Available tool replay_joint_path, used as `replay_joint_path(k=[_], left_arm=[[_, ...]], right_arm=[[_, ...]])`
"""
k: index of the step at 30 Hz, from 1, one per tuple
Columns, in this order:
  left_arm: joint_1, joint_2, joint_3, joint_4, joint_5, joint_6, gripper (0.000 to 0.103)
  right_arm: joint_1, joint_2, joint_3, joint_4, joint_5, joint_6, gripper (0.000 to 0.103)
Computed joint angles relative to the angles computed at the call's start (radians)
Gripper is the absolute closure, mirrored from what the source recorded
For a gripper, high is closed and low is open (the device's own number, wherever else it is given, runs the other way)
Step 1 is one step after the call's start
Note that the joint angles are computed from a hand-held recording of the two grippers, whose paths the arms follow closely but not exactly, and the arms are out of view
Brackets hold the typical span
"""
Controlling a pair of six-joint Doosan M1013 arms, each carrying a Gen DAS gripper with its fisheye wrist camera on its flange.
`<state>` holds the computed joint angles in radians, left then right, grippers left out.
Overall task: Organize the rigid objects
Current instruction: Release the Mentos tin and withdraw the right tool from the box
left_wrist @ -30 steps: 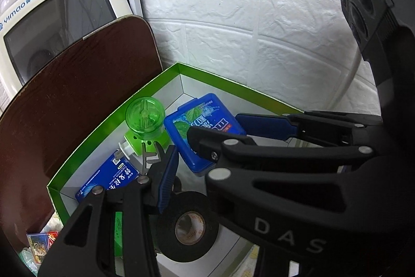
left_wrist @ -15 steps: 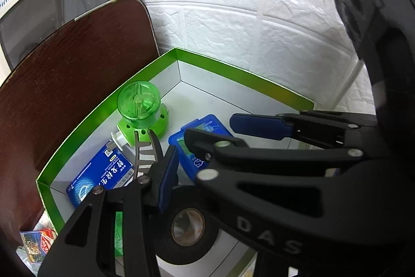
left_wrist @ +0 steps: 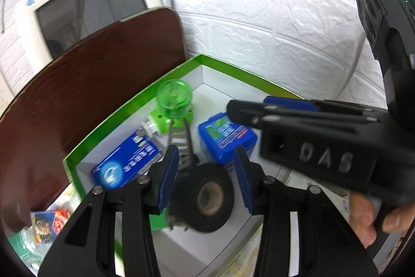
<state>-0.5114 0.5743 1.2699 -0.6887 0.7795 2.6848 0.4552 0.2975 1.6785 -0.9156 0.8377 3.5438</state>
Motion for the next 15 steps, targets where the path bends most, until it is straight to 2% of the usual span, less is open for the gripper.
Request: replay_joint_path(k=[5,7,9,15], left_arm=[[0.029,-0.022,0.026,-0.015,-0.037,-0.007,0.058],[0.046,-0.031,0.036,-0.031,-0.048,-0.006,0.053],[0.065,-0.044,0.054,-0.056,-0.075,0.006,0.044],[0.122,-0.057,0.076,-0.078,-0.126,-0.026,0.044]], right_arm=[[0.02,0.006,-0.024,-0.016,0.022,0.003,0.056],[0.029,0.011,-0.039,-0.023,0.033,-0.003,0.056],[0.039,0.017,-0.055,-0.028,0.04,-0.016,0.056],[0.06,0.049,-0.116,-0.015,0.023,-0.092,0.056]])
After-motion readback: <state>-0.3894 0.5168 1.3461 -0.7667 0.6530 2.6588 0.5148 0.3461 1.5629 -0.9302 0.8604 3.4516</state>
